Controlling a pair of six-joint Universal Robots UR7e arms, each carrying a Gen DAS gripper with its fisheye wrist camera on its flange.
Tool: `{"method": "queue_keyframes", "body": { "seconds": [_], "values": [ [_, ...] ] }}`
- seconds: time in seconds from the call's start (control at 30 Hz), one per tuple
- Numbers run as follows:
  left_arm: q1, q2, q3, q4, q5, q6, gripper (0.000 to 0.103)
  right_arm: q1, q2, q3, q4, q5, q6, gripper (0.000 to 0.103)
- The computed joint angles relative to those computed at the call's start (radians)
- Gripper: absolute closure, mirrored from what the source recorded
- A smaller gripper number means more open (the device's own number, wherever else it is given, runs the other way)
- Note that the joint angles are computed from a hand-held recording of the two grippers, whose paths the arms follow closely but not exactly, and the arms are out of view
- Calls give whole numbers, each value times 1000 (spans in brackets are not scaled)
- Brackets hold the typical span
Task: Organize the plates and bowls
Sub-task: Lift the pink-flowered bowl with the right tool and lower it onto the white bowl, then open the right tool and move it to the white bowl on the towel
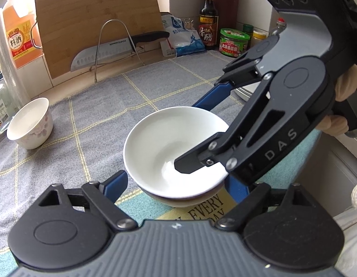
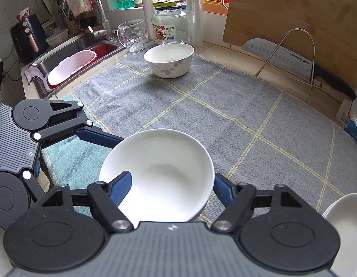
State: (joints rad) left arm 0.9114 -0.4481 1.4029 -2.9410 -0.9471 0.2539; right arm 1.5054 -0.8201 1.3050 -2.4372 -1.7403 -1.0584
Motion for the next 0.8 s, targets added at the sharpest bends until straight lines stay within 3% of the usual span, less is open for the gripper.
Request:
{"method": "queue_keyframes", "body": {
  "seconds": [0.2, 0.47, 0.8],
  "values": [
    [0, -30, 31, 16, -10, -8, 12, -4, -11, 19, -50, 6, -40, 4],
    [1, -90, 82, 33, -17, -29, 12, -5, -12, 12, -64, 11, -58, 0],
    [54, -91, 4, -3, 143, -44, 1, 28, 64, -100, -51, 21, -74, 0]
  ]
}}
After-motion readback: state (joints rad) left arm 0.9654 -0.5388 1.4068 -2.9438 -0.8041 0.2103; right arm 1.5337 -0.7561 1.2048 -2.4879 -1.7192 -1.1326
